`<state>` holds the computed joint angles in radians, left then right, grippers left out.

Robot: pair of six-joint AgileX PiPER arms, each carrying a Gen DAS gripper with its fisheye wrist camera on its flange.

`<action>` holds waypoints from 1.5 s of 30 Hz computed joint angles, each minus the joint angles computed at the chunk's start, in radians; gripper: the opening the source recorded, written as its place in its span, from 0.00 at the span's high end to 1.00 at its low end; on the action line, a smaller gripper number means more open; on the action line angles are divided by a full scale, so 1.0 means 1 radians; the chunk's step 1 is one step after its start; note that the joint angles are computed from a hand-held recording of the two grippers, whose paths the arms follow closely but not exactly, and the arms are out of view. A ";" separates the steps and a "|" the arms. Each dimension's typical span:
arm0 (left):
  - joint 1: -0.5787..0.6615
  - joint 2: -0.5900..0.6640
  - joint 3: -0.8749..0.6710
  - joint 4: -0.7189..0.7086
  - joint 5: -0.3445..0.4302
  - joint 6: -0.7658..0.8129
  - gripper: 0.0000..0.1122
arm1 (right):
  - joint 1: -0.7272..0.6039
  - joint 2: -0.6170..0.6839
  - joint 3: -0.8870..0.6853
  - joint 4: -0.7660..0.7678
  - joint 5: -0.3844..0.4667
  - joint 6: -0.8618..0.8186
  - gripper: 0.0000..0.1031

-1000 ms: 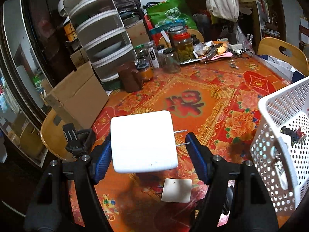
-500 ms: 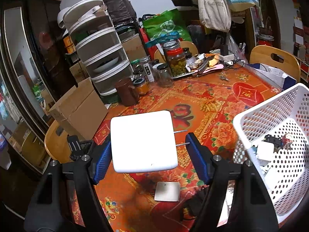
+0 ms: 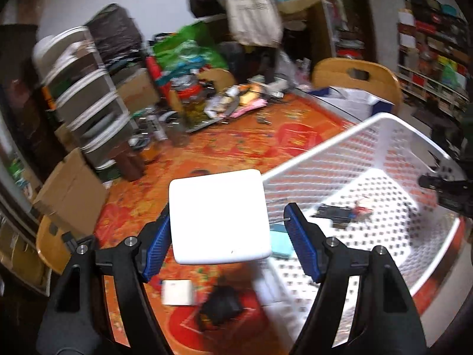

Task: Organize rigid objects
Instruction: 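Carry the white charger with the left tool and drop it into the basket, then move the left tool back and grasp the last white square charger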

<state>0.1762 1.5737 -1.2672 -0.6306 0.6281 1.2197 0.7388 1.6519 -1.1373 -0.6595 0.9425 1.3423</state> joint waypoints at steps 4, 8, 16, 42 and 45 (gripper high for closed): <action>-0.136 -0.014 0.049 0.150 -0.050 -0.132 0.37 | 0.000 0.001 -0.004 -0.001 -0.001 0.001 0.76; -0.256 0.090 -0.033 0.332 0.043 -0.324 0.37 | -0.002 -0.001 -0.007 0.002 -0.005 -0.003 0.75; -0.394 0.293 -0.241 0.518 0.298 -0.495 0.37 | -0.008 -0.004 -0.002 0.005 -0.017 -0.009 0.75; 0.310 0.466 -0.517 0.123 0.365 -0.155 0.08 | -0.003 0.000 0.007 -0.002 -0.017 0.005 0.74; 0.339 0.670 -0.724 0.231 0.413 -0.300 0.09 | 0.001 -0.001 0.010 -0.014 -0.015 0.017 0.74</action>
<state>0.5148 2.2438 -1.9914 -0.3996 1.0411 0.9194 0.7396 1.6506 -1.1273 -0.6733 0.9274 1.3592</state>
